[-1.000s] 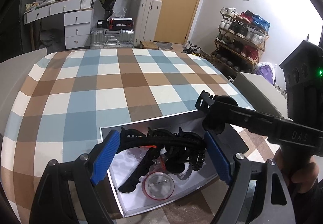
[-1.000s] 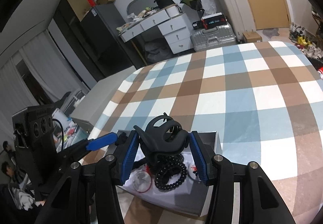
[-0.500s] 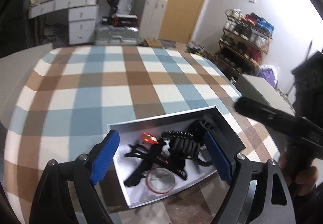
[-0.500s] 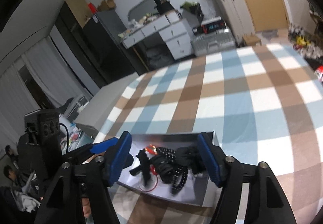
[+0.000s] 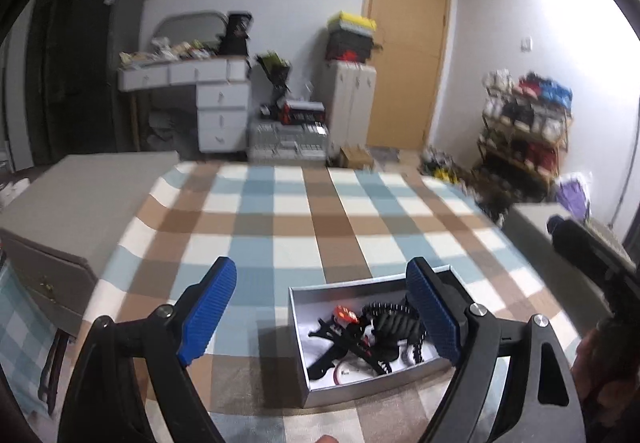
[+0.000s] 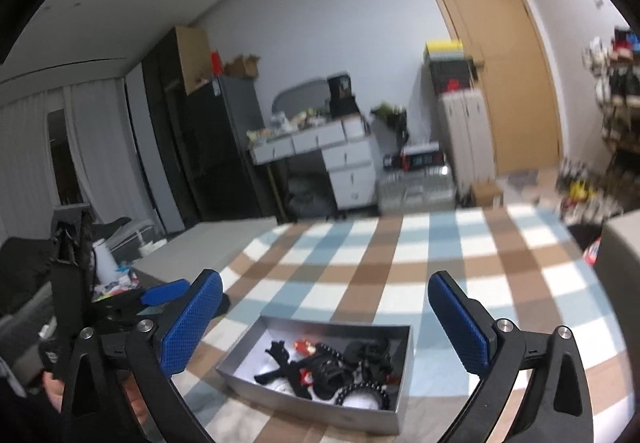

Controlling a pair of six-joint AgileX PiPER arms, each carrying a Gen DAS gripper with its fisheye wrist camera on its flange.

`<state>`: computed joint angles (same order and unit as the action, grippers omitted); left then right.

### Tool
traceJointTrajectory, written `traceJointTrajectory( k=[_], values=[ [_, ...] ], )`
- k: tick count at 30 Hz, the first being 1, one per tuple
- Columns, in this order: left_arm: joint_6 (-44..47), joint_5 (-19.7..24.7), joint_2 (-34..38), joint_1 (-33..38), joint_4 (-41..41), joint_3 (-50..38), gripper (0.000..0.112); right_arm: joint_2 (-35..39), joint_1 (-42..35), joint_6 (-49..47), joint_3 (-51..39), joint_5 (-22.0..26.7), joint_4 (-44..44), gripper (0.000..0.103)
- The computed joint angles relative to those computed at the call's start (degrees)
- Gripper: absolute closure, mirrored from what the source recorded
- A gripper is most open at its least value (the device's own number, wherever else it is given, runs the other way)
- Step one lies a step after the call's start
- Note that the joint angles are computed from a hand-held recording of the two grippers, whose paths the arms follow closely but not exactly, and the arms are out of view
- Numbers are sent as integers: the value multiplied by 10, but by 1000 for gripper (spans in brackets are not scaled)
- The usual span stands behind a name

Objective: Organize jewelry
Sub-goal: 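Raise both grippers away from the box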

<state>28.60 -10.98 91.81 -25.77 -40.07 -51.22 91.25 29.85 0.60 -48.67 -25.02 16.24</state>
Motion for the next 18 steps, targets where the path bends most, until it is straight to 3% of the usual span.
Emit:
traceJointTrajectory(
  k=[2, 5, 13, 18],
  values=[
    [27, -57, -14, -16, -30, 22, 27, -5, 16, -52, 9, -17, 46, 0],
    [65, -125, -26, -37, -82, 42, 10, -11, 39, -115, 26, -56, 103, 0],
    [-43, -229, -26, -36, 11, 97, 10, -3, 83, -200, 66, -165, 175, 0],
    [-56, -296, 5, -42, 11, 120, 10, 32, 112, -260, 71, -218, 215, 0]
  ],
)
